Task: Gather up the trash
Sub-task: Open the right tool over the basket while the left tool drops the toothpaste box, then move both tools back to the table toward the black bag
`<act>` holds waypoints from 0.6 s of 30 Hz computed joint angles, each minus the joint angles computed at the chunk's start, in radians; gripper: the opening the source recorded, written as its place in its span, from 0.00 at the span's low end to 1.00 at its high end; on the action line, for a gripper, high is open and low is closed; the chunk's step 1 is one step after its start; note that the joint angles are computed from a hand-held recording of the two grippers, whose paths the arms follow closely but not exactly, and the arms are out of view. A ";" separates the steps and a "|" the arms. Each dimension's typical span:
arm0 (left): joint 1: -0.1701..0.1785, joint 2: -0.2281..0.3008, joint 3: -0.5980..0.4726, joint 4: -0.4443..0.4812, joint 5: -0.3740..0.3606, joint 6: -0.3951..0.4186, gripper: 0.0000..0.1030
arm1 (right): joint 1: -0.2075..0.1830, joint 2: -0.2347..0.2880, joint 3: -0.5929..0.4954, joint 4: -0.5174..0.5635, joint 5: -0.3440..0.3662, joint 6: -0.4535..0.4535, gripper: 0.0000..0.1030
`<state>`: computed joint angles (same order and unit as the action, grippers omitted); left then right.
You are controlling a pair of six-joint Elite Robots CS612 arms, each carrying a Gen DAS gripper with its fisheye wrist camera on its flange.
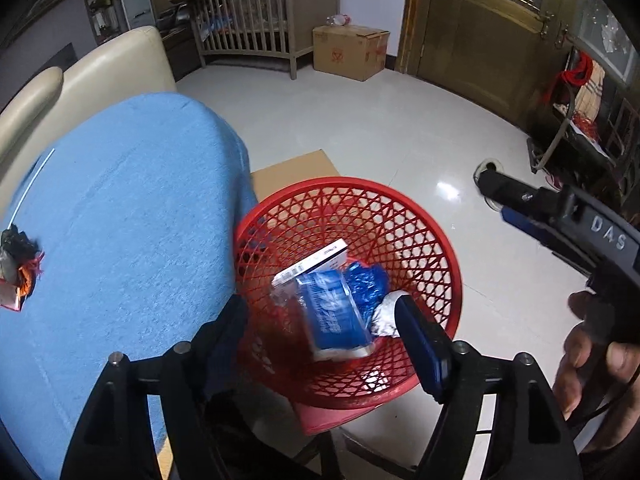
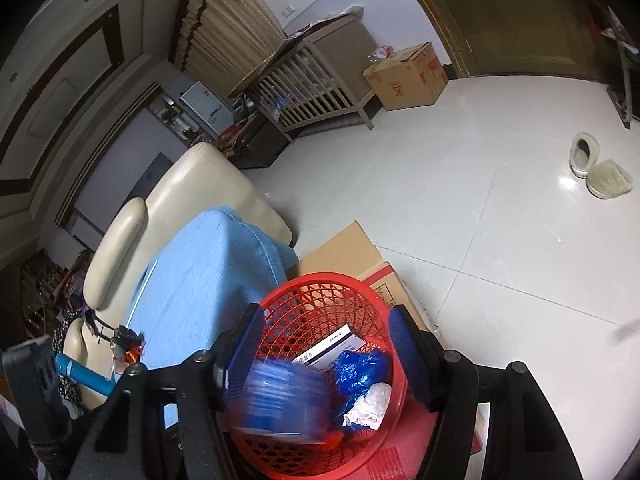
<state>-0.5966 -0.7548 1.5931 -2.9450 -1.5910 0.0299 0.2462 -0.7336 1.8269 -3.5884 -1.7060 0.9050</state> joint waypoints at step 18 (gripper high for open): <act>0.141 -0.042 0.143 -0.141 0.024 -0.258 0.74 | 0.054 0.027 -0.108 0.094 0.070 -0.106 0.66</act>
<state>-0.4560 -0.7967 1.7359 -3.0864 -1.5665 -0.2285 0.3006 -0.7067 1.7191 -3.4948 -1.6358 0.7988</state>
